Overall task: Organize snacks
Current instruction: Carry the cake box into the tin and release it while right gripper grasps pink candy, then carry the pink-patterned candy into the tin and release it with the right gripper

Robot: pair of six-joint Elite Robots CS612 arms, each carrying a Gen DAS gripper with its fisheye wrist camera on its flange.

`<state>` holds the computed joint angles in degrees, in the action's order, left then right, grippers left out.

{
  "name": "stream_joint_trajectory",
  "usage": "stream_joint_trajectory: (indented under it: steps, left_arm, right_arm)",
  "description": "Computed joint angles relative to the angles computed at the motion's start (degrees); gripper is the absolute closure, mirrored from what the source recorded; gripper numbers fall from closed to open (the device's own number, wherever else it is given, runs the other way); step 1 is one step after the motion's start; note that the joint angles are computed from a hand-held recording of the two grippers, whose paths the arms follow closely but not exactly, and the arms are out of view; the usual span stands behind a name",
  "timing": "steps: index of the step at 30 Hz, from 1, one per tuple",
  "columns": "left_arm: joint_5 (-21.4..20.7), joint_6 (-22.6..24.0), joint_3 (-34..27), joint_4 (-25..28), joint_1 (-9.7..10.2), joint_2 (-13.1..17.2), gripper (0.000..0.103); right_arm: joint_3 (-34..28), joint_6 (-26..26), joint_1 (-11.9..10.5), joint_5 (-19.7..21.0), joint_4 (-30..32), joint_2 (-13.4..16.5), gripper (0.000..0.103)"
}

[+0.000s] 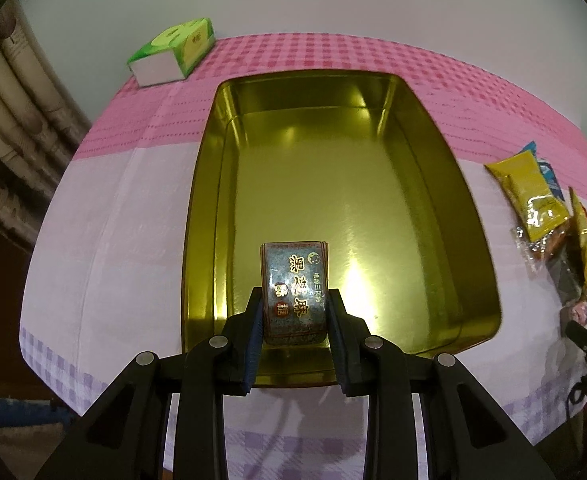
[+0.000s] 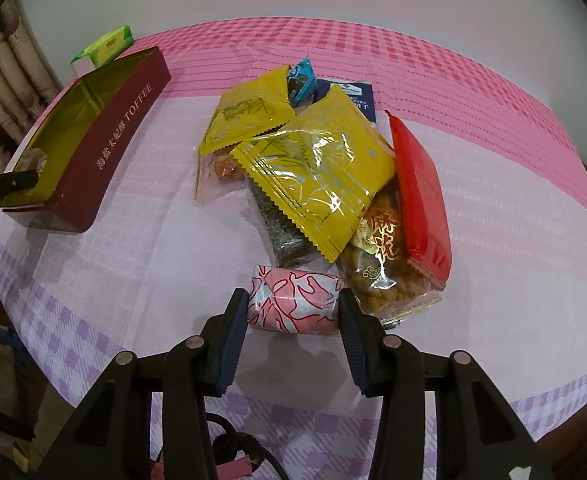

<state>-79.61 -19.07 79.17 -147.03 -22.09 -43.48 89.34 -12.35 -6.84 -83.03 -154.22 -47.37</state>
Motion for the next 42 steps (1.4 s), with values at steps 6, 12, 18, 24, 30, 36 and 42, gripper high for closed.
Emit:
stream_joint_trajectory:
  steps: [6,12,18,24,30,36,42]
  left_arm:
    - [1.7,0.0,-0.3,2.1,-0.11,0.4,0.072]
    - [2.4,-1.2,-0.4,2.7,-0.08,0.4,0.072]
    - [2.8,-1.9,-0.5,2.7,0.08,0.6,0.071]
    - [3.2,-1.8,0.1,1.6,0.06,0.3,0.069]
    - [1.5,-2.9,2.1,-4.8,0.55,-1.1,0.052]
    - [4.2,-4.0,4.0,-9.4,0.73,-2.6,0.047]
    - [6.1,-5.7,5.3,-8.2,1.58,-3.7,0.044]
  right_arm:
    - [0.6,-1.4,0.3,0.0,-1.0,-0.4,0.062]
    - [1.2,-2.8,0.5,1.7,-2.2,-1.0,0.062]
    - [0.9,-4.5,1.2,3.2,-2.5,-1.4,0.062]
    - [-0.5,-6.1,2.3,4.6,-2.6,-1.1,0.062]
    - [-2.3,-6.7,3.4,6.9,-2.6,-0.6,0.062]
    - [-4.3,-8.2,5.0,8.7,-2.9,0.1,0.062]
    - [-7.1,-9.8,6.6,10.1,-2.1,1.3,0.062]
